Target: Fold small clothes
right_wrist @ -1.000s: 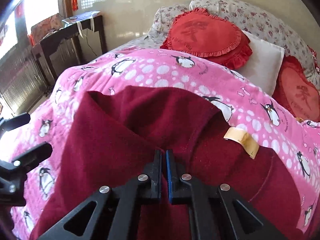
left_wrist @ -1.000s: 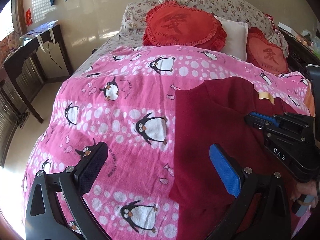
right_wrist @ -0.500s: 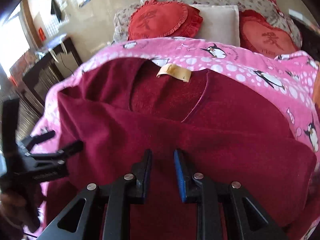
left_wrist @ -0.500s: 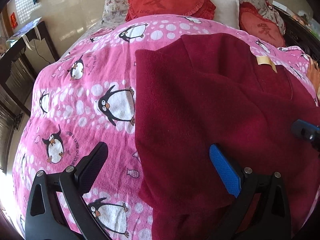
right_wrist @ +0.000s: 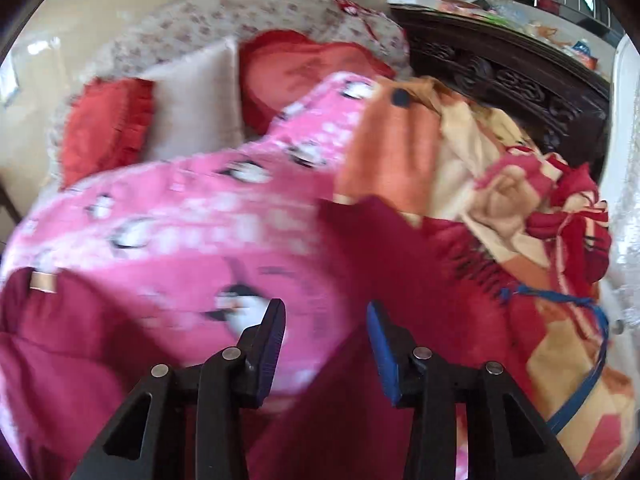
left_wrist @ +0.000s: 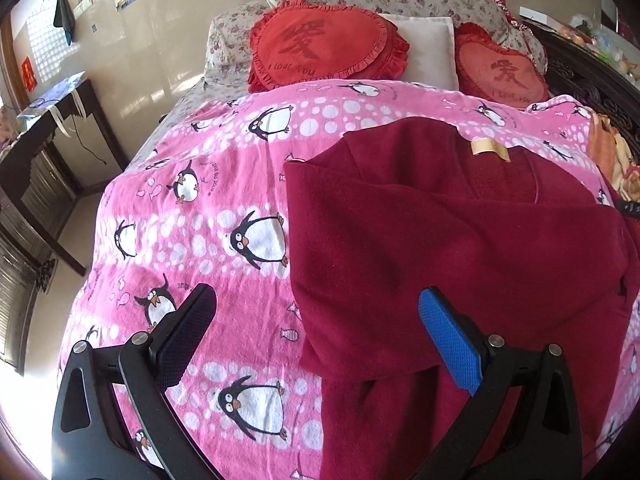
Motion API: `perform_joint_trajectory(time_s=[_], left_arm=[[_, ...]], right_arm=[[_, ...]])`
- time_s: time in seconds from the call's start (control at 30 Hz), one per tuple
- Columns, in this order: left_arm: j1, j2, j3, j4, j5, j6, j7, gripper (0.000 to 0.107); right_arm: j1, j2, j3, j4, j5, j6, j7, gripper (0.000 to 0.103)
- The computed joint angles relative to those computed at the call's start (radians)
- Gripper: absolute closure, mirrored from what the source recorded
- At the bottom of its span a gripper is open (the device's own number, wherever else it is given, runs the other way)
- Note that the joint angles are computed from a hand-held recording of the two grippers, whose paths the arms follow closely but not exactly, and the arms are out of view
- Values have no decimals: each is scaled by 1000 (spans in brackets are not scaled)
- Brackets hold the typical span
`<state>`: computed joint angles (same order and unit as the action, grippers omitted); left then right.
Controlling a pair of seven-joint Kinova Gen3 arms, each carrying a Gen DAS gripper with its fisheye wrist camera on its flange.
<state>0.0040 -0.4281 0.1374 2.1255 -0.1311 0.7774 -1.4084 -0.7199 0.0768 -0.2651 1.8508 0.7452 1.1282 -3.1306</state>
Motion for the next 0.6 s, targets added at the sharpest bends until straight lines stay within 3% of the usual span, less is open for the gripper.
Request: perform_joint_trajectory(time_s=[0.07, 0.13, 0.2, 0.27, 0.37, 0.43, 0.5, 0.53, 0.6], left_arm=[[-4, 5, 10, -8, -3, 12, 7, 5], [-12, 9, 25, -9, -13, 15, 22, 5], [-13, 13, 27, -9, -18, 15, 31, 5], [-11, 23, 23, -10, -17, 14, 37, 5], [2, 30, 12, -6, -6, 7, 36, 5], [4, 32, 18, -1, -9, 1, 40, 5], [10, 36, 18, 1, -6, -3, 41, 5], [12, 38, 20, 1, -6, -2, 43, 5], [14, 40, 22, 2, -7, 0, 47, 5]], right_arm=[[54, 8, -19, 18, -8, -24, 30, 65], [68, -12, -11, 44, 19, -4, -6, 74], [93, -79, 5, 79, 14, 7, -87, 74], [138, -108, -9, 92, 7, 78, -157, 74], [209, -168, -29, 101, -49, 113, -171, 74], [217, -236, -31, 126, -59, 57, -159, 72], [202, -281, -29, 149, -47, 1, -148, 63], [167, -296, 0, 158, -43, -40, -138, 56], [102, -278, 93, 148, -70, -121, -79, 54]])
